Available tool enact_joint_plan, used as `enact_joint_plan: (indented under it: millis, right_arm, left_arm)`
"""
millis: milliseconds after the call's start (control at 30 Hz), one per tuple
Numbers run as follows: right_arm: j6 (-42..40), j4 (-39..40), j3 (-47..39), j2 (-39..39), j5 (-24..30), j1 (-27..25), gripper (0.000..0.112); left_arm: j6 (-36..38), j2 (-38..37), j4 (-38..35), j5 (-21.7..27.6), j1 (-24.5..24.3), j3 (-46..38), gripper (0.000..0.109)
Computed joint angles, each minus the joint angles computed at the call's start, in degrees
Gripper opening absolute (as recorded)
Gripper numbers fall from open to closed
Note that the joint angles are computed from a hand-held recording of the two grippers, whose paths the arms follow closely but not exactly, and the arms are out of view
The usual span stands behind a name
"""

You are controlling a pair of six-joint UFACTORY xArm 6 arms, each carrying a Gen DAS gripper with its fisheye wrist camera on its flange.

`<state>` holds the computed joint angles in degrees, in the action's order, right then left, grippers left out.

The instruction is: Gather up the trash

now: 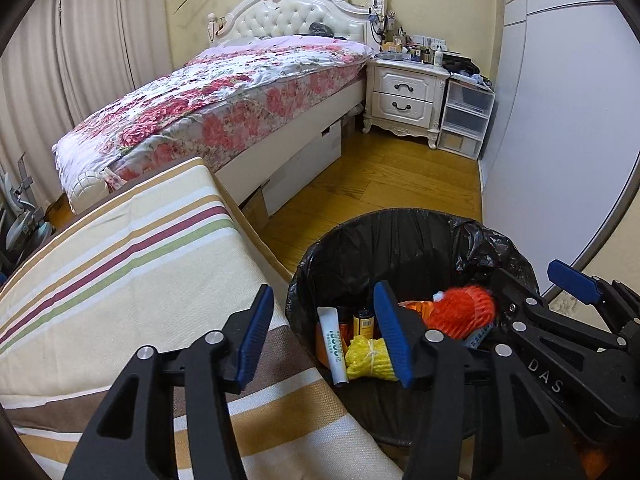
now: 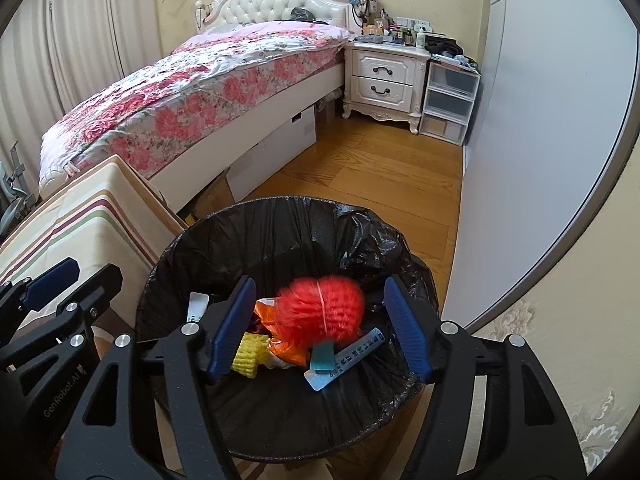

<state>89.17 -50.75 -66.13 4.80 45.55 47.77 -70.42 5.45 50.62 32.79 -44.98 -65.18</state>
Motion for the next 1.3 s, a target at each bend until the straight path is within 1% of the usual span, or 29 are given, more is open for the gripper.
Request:
enact_joint_plan:
  millis: [67, 167, 267, 433, 533, 600, 800, 967, 1300]
  right_arm:
    - [0.2, 0.1, 0.1, -0.1, 0.3, 0.0, 0.066]
    - [0.8, 0.0, 0.5, -0.4, 0.7, 0.2, 0.067]
    - [1.6, -0.5, 0.7, -0.6, 1.5, 0.6, 0.072]
    - [2.9, -0.9, 1.3, -1.5, 2.7, 1.5, 0.077]
    - [3.2, -0.8, 1.6, -2.0, 3.3, 2.3, 0.078]
    - [3.3, -0.8, 1.7, -2.2, 3.7, 3.0, 0.079]
    - [4.0, -0.6, 2.2, -3.0, 4.1, 5.1, 0.08]
    - [4.2, -1.0, 2.0, -3.3, 5.6, 7.4, 0.081]
    - [5.1, -2.2, 1.5, -4.2, 8.2, 11.6, 0.081]
  left_arm:
    - [-0.1, -0.1, 0.1, 0.1, 0.0, 0.0, 0.056]
    - [-1.4, -0.3, 1.4, 1.0, -0.3, 0.1, 0.063]
    - [-2.4, -0.4, 3.0, 3.6, -1.1, -0.2, 0.067]
    - [-3.2, -1.8, 3.4, 3.6, -1.1, 1.3, 0.068]
    - [-4.0, -3.2, 3.5, 4.0, -1.1, 2.7, 0.069]
    - [-5.1, -4.3, 4.1, 5.4, -1.6, 3.7, 0.072]
    - [-7.4, -8.6, 4.3, 6.3, -2.0, 8.2, 0.073]
    - [-9.3, -12.6, 5.3, 10.1, -3.5, 12.0, 0.075]
    - [-12.7, -20.7, 6.2, 13.3, -5.8, 18.7, 0.076]
